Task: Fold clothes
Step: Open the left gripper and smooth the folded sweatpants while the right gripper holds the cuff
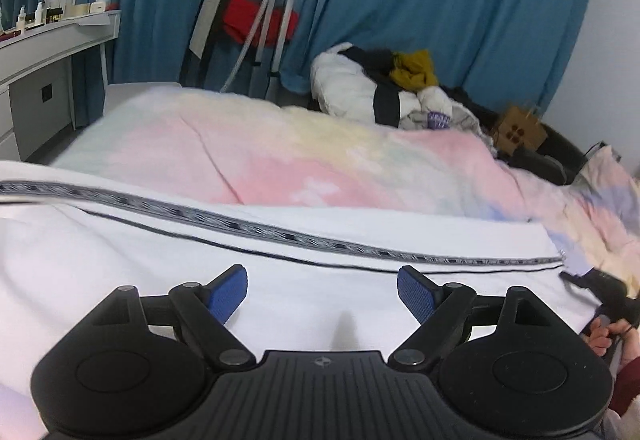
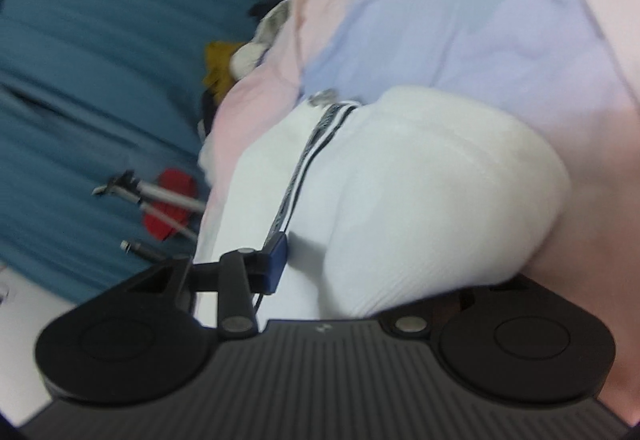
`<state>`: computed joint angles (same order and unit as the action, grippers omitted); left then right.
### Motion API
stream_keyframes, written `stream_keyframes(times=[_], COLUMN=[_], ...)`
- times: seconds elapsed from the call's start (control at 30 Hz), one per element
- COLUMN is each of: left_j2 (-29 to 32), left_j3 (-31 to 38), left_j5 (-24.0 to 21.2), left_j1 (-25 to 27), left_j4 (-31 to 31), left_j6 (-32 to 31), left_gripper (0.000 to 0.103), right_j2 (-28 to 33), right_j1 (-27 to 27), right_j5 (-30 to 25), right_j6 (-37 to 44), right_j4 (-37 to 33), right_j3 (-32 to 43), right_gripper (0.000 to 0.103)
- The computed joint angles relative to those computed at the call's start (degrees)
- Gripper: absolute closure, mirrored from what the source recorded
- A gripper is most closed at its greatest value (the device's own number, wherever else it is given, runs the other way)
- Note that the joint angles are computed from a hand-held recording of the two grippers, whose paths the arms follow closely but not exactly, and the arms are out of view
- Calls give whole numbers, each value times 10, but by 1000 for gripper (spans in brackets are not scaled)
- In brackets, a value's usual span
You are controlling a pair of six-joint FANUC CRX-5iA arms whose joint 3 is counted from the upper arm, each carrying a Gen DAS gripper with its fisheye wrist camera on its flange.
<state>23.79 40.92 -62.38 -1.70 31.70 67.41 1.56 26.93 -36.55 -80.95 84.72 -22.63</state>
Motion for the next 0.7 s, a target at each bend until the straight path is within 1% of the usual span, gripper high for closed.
stream_keyframes(times=[0.07, 0.1, 0.13, 0.17, 0.27, 0.37, 0.5, 0.63, 0.7], left_j2=[-4, -5, -4, -4, -3, 1, -5, 7, 11], left_j3=[-19, -26, -32, -36, -47, -55, -84, -72, -70], left_j5=[19, 25, 33, 39, 56, 68, 106, 93, 89], left_j1=[-21, -29, -38, -44, -56, -56, -60, -63, -60], left_j4=[-22, -31, -40, -50, -80, -95, -106, -117, -110], left_j6=[23, 33, 30, 25, 25, 25, -7, -8, -11], left_gripper=[19, 19, 19, 19, 19, 19, 19, 19, 19], right_j2=[5, 10, 15, 20, 29, 38, 48, 61, 70], right_j1=[-7, -5, -2, 3, 10, 20, 36, 51, 56], right_j5=[-8, -19, -32, -47, -61, -82, -118, -156, -173], right_j6=[-41, -38, -30, -16, 23, 70, 137, 212, 248], right_j4=[35, 34, 29, 19, -10, -44, -92, -135, -153], right_j3=[-3, 2, 8, 15, 29, 48, 75, 105, 123], right_gripper=[58, 59, 64, 73, 82, 84, 85, 85, 85])
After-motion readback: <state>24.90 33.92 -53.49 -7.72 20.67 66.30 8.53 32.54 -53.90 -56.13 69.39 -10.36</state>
